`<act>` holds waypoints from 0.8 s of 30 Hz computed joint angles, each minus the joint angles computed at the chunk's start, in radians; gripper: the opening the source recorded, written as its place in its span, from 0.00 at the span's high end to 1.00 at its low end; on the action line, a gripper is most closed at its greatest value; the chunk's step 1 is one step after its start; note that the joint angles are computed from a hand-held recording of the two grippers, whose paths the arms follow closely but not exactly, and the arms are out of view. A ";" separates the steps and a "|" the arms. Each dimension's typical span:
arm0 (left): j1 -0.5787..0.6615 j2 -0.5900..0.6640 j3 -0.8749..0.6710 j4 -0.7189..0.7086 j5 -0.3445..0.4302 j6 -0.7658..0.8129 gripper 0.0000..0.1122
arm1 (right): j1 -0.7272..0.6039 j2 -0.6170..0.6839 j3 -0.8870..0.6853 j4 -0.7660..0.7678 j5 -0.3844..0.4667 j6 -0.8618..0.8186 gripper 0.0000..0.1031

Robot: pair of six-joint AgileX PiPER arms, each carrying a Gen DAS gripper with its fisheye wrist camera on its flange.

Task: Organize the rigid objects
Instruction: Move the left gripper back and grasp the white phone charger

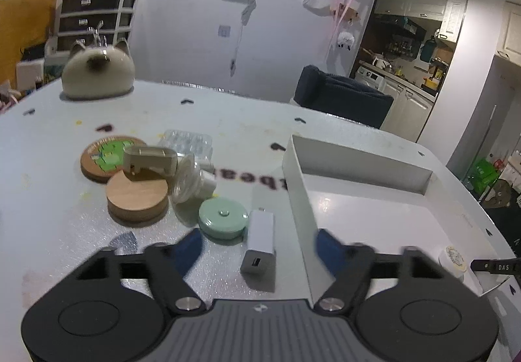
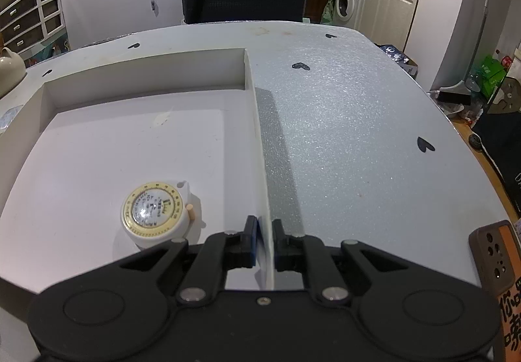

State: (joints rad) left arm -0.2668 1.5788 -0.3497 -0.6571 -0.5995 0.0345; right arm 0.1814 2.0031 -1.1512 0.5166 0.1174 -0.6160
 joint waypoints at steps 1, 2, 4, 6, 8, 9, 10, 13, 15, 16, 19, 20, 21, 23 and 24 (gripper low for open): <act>0.008 0.008 -0.006 0.013 0.003 -0.006 0.47 | -0.001 0.000 0.000 0.005 0.001 -0.007 0.91; 0.021 0.017 -0.015 0.029 0.008 -0.009 0.52 | -0.001 0.001 -0.001 0.009 0.002 -0.012 0.91; 0.040 0.035 -0.037 0.055 0.017 -0.011 0.60 | -0.002 0.001 -0.002 0.019 0.003 -0.024 0.91; 0.050 0.054 -0.069 0.038 0.039 0.023 0.70 | -0.004 0.001 -0.003 0.029 0.006 -0.035 0.91; 0.058 0.074 -0.104 0.013 0.069 0.065 0.71 | -0.004 0.002 -0.004 0.023 0.007 -0.028 0.91; 0.065 0.083 -0.115 0.021 0.078 0.068 0.71 | -0.003 0.002 -0.004 0.023 0.006 -0.027 0.91; 0.071 0.093 -0.129 0.022 0.090 0.075 0.71 | -0.003 0.002 -0.004 0.023 0.006 -0.027 0.91; 0.082 0.118 -0.168 0.018 0.126 0.104 0.71 | -0.003 0.002 -0.004 0.022 0.005 -0.027 0.91; 0.089 0.137 -0.192 0.014 0.150 0.120 0.71 | -0.003 0.002 -0.004 0.023 0.005 -0.027 0.91; 0.093 0.147 -0.203 0.020 0.158 0.121 0.71 | -0.003 0.002 -0.004 0.023 0.005 -0.027 0.91; 0.102 0.173 -0.224 0.024 0.178 0.117 0.73 | -0.002 0.003 -0.004 0.017 0.004 -0.019 0.91; 0.103 0.178 -0.224 0.026 0.179 0.109 0.76 | -0.001 0.002 -0.003 0.017 0.004 -0.020 0.91; 0.104 0.179 -0.216 0.046 0.167 0.078 0.76 | -0.002 0.002 -0.004 0.019 0.006 -0.022 0.91; 0.107 0.174 -0.203 0.071 0.160 0.032 0.77 | -0.002 0.003 -0.006 0.022 0.009 -0.024 0.91; 0.108 0.170 -0.194 0.079 0.153 0.008 0.77 | -0.002 0.003 -0.006 0.022 0.009 -0.024 0.91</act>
State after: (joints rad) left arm -0.1590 1.7483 -0.5440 -0.5778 -0.4467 0.0425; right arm 0.1796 2.0057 -1.1571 0.5390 0.1261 -0.6398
